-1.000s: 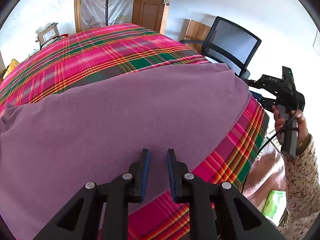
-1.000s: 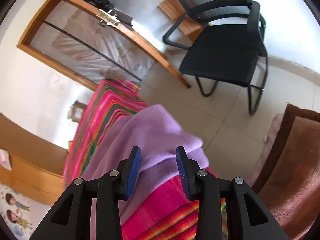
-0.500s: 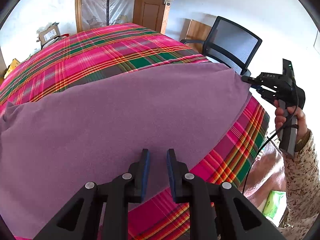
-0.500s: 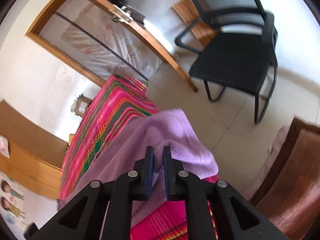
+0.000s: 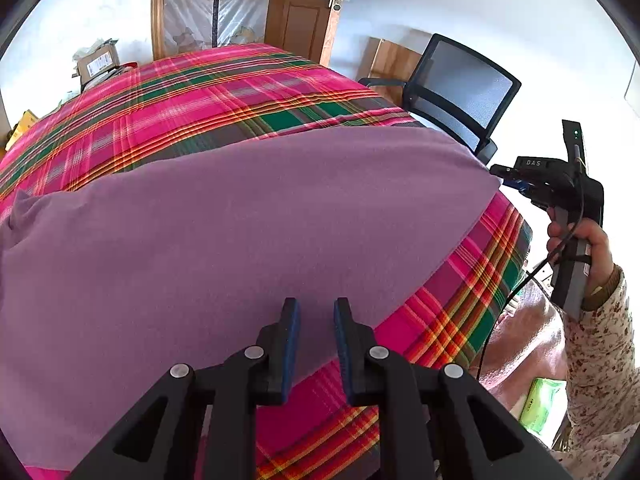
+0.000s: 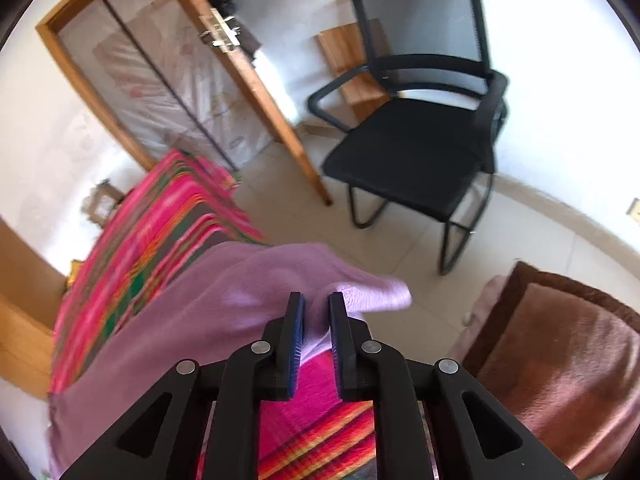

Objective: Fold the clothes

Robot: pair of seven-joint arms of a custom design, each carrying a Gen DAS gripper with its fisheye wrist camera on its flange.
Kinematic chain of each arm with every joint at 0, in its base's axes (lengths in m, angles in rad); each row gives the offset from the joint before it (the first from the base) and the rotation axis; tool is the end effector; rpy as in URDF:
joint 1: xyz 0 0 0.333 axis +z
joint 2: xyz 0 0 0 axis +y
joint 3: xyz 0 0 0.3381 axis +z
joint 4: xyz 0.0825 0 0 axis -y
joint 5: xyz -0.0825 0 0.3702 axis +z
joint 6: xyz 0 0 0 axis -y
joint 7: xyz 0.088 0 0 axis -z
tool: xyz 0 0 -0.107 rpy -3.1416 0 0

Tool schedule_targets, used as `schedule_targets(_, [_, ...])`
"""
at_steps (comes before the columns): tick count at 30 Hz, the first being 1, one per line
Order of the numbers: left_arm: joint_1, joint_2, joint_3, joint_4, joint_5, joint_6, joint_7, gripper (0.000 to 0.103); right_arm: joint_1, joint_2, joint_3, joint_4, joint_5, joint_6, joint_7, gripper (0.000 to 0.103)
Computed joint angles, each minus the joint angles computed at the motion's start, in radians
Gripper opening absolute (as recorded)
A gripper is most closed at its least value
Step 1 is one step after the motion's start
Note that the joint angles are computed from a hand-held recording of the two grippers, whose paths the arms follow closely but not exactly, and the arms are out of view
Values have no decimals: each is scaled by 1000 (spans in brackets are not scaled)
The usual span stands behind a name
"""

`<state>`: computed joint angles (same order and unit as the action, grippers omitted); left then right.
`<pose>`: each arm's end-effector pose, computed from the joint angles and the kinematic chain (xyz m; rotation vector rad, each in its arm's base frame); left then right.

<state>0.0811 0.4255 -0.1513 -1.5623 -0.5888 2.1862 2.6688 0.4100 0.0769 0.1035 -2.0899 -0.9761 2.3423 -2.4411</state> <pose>0.6941 -0.0523 0.4545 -1.0496 2.7796 -0.9225 0.5032 0.2680 0.4400 -0.5716 2.4390 -0.6760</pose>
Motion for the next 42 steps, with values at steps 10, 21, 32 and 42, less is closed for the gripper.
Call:
schedule_targets(10, [15,15,-1,26,-14,-39,4,18,-2,17,-1,42,-180,106,-26,16])
schedule_targets(21, [52,39,7,71,-45,-48,-24,18,68,136,-5,197,18,-65,-318,20])
schedule_targets(32, [117,124,36,211,-48,10,-181,18,145,416,-29,585,11,92,-732,21])
schedule_targets(42, [179,293,56,506,44,63,-451,18,81,681,48,957,280,342,-1180,20])
